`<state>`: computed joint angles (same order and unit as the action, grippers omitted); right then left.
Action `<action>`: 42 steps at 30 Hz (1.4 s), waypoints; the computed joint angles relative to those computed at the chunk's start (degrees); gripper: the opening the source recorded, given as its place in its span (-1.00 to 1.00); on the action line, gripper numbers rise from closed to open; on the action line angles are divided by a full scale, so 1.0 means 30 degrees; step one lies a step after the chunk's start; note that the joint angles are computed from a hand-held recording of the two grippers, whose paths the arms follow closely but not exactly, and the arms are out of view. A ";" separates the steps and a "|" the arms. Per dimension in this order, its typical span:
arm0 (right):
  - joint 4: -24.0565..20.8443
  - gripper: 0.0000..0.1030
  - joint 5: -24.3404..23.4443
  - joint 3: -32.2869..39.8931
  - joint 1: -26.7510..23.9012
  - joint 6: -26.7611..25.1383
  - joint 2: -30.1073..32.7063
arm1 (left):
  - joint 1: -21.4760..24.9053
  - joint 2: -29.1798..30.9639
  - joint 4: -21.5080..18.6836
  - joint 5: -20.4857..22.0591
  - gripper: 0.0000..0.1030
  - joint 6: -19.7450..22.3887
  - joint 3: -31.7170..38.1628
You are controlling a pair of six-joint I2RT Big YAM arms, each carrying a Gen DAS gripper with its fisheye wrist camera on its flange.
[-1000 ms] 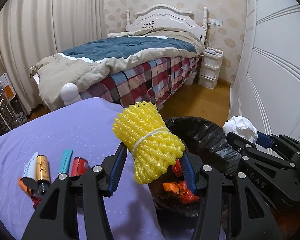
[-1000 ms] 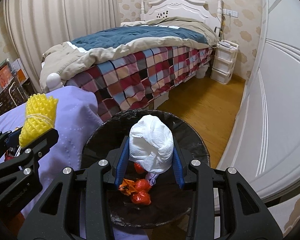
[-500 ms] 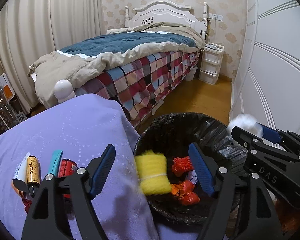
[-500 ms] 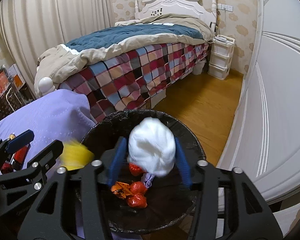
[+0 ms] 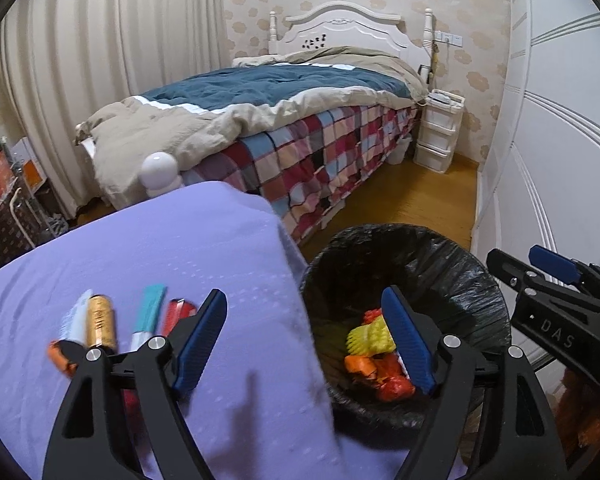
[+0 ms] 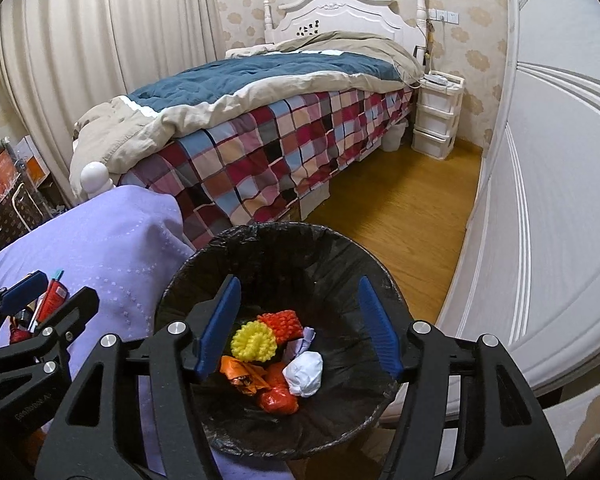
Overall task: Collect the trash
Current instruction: 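Move both grippers back over the table toward the red ribbon and spray can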
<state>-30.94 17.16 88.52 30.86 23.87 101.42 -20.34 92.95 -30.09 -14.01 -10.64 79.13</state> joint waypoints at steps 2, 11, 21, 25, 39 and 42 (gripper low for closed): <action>-0.0014 0.17 -0.0098 -0.0094 0.0155 0.0051 -0.0139 | 0.0058 -0.0435 -0.0147 -0.0182 0.50 -0.0098 -0.0376; -0.0054 0.18 -0.0565 -0.0150 0.1489 -0.0155 -0.0335 | 0.0916 -0.2633 -0.0979 -0.1160 0.50 -0.1397 -0.2615; -0.0551 0.18 -0.1151 0.0637 0.2619 -0.0583 0.0340 | 0.2245 -0.3185 -0.2159 -0.2221 0.50 -0.3077 -0.3831; -0.0690 0.18 -0.1282 0.0824 0.2835 -0.0699 0.0464 | 0.2548 -0.3194 -0.2466 -0.2328 0.50 -0.3483 -0.4000; -0.0808 0.18 -0.1677 0.1022 0.3186 -0.0820 0.0677 | 0.4451 -0.4276 -0.3711 -0.0876 0.50 -0.5479 -0.5273; -0.0876 0.18 -0.1741 0.1184 0.3264 -0.0882 0.0802 | 0.4739 -0.4686 -0.3830 -0.0890 0.50 -0.5623 -0.5666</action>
<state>-33.57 11.94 92.07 40.65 21.23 103.83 -6.12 78.89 -41.58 -16.68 -27.51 62.13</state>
